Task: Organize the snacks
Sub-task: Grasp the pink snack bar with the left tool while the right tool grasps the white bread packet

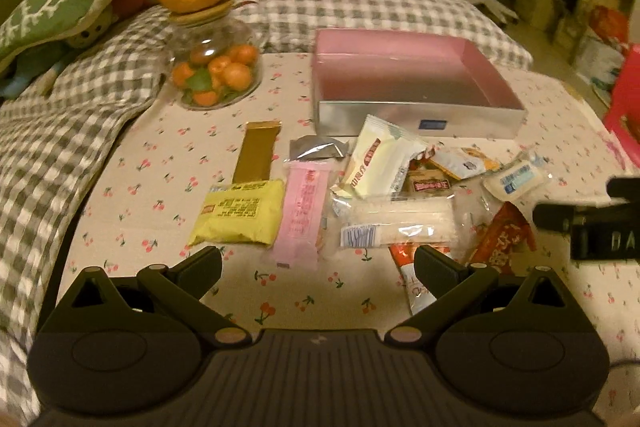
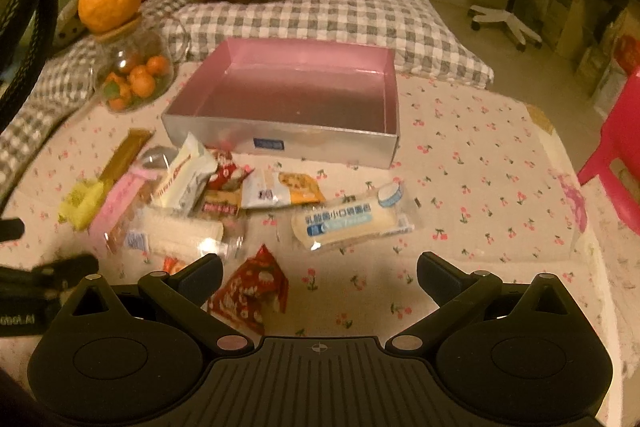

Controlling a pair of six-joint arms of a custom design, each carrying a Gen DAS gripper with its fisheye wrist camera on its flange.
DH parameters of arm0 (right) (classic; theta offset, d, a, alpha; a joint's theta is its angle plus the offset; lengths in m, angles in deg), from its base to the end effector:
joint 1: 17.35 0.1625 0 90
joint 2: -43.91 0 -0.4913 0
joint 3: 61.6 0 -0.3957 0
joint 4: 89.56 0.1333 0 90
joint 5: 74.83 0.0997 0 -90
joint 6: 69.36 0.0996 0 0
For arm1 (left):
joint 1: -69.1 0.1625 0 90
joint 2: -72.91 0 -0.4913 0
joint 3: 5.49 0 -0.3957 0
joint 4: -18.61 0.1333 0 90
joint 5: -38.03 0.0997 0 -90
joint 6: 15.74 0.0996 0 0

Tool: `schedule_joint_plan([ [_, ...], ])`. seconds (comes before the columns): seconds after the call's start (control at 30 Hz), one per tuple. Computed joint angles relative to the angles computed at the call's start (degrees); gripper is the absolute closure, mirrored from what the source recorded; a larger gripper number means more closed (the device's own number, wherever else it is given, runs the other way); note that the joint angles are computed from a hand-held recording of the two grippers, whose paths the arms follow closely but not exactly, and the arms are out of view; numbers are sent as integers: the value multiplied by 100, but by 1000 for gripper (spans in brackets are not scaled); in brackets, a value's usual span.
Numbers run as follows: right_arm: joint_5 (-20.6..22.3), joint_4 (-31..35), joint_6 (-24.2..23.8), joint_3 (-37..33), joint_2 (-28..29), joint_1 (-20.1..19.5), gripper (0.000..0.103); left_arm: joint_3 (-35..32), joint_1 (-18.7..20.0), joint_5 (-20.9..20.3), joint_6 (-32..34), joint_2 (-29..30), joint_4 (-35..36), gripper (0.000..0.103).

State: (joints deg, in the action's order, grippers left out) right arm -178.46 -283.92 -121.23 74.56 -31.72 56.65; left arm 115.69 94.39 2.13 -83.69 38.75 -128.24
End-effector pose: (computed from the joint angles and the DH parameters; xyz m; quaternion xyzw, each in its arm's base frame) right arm -0.0200 -0.4682 0.2931 0.2415 -0.8901 0.2460 0.2982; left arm -0.3462 -0.4002 -0.0574 0.0940 0.8629 -0.3091 0.3886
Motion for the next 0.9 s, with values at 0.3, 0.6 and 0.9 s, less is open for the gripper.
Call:
schedule_joint_plan([
  [0.3,598,2070,552,-836,-219,-140,0,51,344,-297,1250,-163,-851,1],
  [0.6,88,2495,1198,-1388,165,-91,0,96,878,-491,1483,-282,-1306,16],
  [0.9,-392,2156,2100,-1666,569,-30,1,91,1232,-928,2395,-194,-2712,48],
])
